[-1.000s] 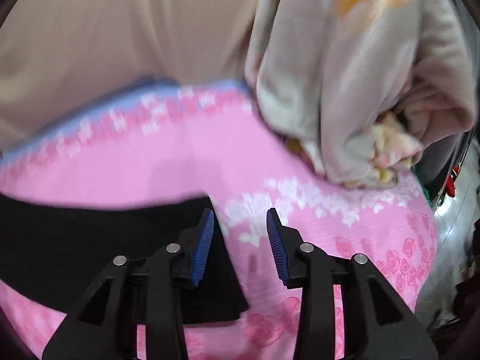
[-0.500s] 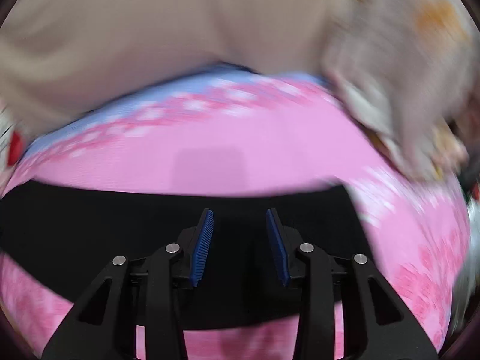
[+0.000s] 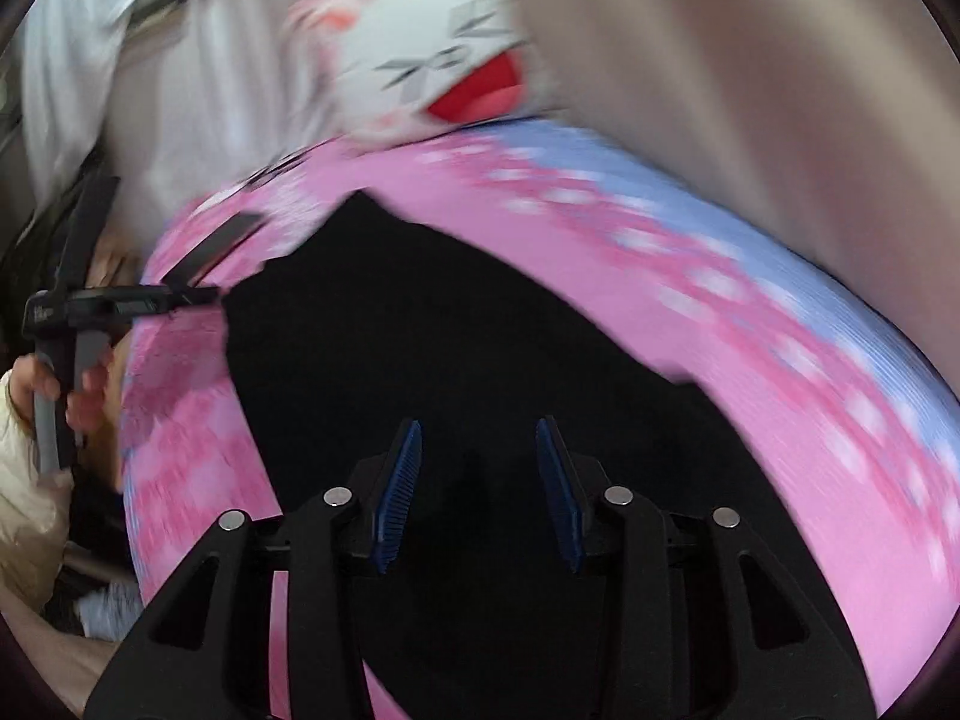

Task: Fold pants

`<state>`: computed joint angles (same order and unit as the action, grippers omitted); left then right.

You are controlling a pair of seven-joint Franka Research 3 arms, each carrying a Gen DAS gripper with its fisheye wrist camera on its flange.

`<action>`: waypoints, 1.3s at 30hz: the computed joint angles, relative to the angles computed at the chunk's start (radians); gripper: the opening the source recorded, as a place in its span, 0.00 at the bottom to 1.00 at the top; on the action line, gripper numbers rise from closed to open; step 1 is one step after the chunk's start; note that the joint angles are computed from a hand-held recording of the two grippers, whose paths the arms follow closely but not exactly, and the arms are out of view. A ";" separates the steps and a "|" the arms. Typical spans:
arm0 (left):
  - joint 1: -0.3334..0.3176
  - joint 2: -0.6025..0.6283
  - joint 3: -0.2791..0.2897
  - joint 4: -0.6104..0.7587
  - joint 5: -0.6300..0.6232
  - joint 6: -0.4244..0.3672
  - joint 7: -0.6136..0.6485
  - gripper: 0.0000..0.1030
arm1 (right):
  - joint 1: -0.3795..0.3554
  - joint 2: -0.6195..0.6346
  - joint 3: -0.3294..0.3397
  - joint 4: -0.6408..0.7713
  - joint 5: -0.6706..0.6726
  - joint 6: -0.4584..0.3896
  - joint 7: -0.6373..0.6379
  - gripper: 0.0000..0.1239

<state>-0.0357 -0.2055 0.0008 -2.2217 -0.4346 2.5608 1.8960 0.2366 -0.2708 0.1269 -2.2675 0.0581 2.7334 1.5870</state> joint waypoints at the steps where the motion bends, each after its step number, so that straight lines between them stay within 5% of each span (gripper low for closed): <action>1: -0.016 0.014 0.019 0.015 -0.056 -0.041 0.045 0.74 | -0.005 0.081 0.023 0.073 -0.002 -0.013 -0.016 0.33; 4: -0.013 0.060 0.020 0.063 -0.179 -0.091 0.127 0.71 | 0.025 0.229 0.023 0.214 -0.108 -0.031 0.031 0.33; 8: 0.006 0.133 -0.013 0.149 -0.237 -0.033 0.188 0.08 | 0.059 0.302 -0.016 0.282 -0.130 -0.015 0.104 0.33; 10: 0.011 0.157 -0.036 0.176 -0.231 0.063 0.221 0.00 | 0.066 0.309 -0.035 0.280 -0.137 0.015 0.149 0.33; 12: 0.031 0.178 -0.069 0.176 -0.047 0.233 0.119 0.00 | 0.063 0.305 -0.045 0.266 -0.077 0.038 0.135 0.33; 14: 0.042 0.194 -0.067 0.184 0.010 0.240 0.064 0.00 | 0.061 0.311 -0.053 0.275 -0.051 0.021 0.116 0.33; 16: 0.064 0.186 -0.064 0.185 0.028 0.179 0.034 0.01 | 0.062 0.323 -0.058 0.299 -0.068 0.003 0.110 0.33; 18: 0.067 0.125 -0.061 0.121 -0.015 0.185 0.095 0.20 | 0.069 0.351 -0.058 0.348 -0.084 -0.007 0.083 0.46; 19: 0.063 0.090 -0.052 0.090 -0.032 0.165 0.107 0.62 | 0.075 0.362 -0.061 0.363 -0.105 0.001 0.083 0.57; 20: 0.046 0.039 -0.030 0.048 -0.101 0.139 0.159 0.88 | 0.084 0.375 -0.062 0.385 -0.137 0.008 0.077 0.59; 25: -0.014 -0.077 0.052 -0.051 -0.196 -0.025 0.192 0.87 | 0.122 0.410 -0.074 0.443 -0.222 0.010 0.098 0.59; 28: -0.032 -0.020 0.090 -0.004 -0.333 -0.170 0.218 0.87 | 0.127 0.397 -0.079 0.418 -0.213 0.029 0.116 0.59; 30: -0.019 0.034 0.085 0.037 -0.431 -0.199 0.217 0.86 | 0.128 0.375 -0.083 0.389 -0.223 0.038 0.138 0.59; 31: -0.011 0.064 0.077 0.064 -0.462 -0.202 0.216 0.84 | 0.129 0.353 -0.089 0.362 -0.248 0.048 0.169 0.59; 32: -0.005 0.085 0.060 0.081 -0.468 -0.175 0.207 0.66 | 0.125 0.334 -0.090 0.340 -0.267 0.055 0.189 0.59; 34: 0.021 0.127 0.006 0.126 -0.394 -0.127 0.170 0.15 | 0.113 0.294 -0.093 0.296 -0.344 0.069 0.266 0.59; 35: 0.023 0.134 0.000 0.141 -0.409 -0.117 0.180 0.06 | 0.100 0.269 -0.092 0.270 -0.381 0.076 0.306 0.59; 39: 0.020 0.093 -0.039 0.203 -0.508 -0.043 0.380 0.06 | 0.025 0.188 -0.070 0.188 -0.445 0.127 0.422 0.59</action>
